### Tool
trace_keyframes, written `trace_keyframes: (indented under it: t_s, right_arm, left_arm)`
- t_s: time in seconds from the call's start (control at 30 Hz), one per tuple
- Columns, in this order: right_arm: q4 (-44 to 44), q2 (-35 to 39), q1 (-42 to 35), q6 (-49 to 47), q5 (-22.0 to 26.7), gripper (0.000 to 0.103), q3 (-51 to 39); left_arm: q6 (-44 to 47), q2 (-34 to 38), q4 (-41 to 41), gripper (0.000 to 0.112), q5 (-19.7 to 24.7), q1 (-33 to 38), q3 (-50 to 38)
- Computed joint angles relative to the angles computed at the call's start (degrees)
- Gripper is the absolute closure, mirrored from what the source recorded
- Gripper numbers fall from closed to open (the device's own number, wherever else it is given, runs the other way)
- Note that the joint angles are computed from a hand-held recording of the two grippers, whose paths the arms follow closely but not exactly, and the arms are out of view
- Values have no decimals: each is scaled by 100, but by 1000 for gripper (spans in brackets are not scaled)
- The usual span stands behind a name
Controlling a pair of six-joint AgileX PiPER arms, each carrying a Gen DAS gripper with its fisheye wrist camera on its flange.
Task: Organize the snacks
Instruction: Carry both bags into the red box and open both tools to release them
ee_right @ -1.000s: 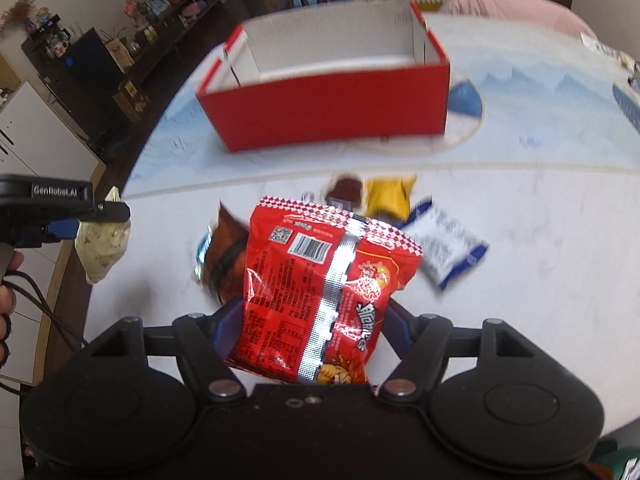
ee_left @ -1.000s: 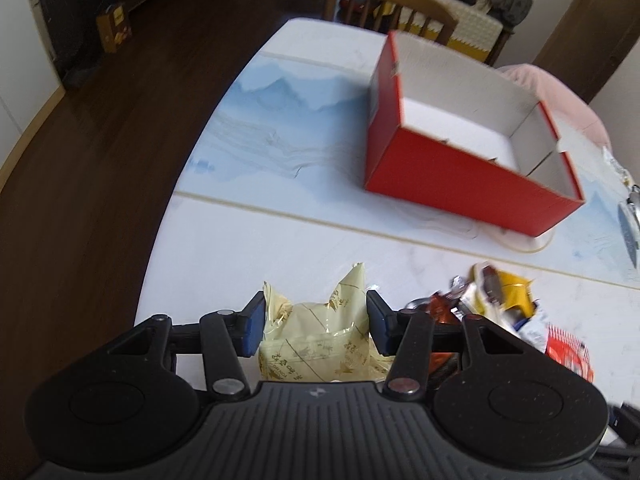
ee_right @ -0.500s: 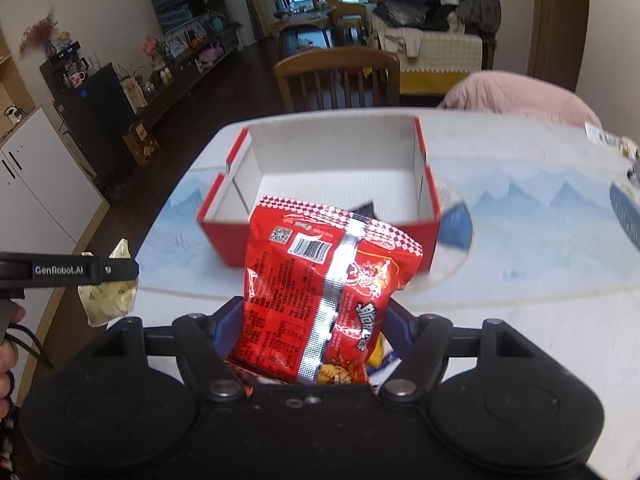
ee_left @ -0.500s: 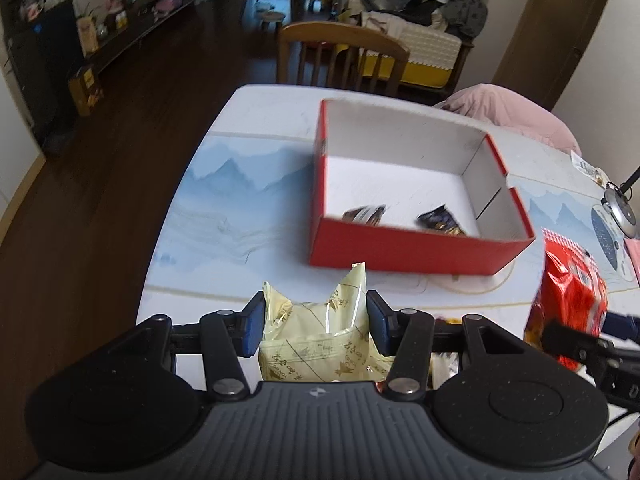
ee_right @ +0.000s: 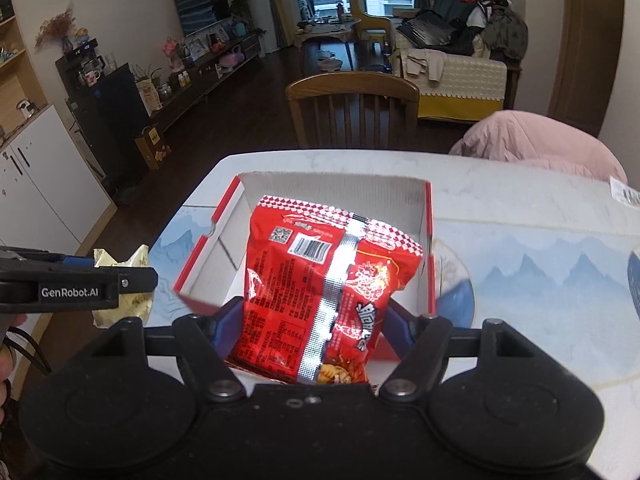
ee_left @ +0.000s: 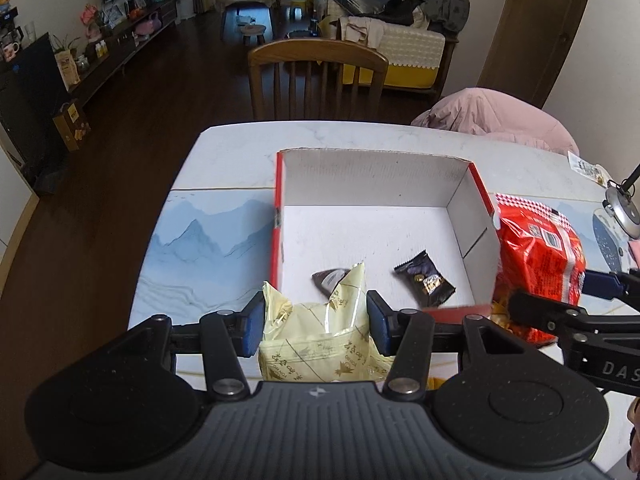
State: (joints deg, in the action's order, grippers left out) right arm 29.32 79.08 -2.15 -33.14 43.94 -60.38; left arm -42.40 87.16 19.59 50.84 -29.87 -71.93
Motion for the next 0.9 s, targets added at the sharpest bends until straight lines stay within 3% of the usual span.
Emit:
trace_keyframes:
  t_s: [0.4,0.9]
  right_arm:
    - [-213,1521,94,-331,-119,32,-1048]
    - [-893,2971,452,-366,201,32,-1958]
  left_arm:
    - [694,1641,-397,61,321,313,-1681]
    - [1519,3733,-621,60,1462,567,-4072]
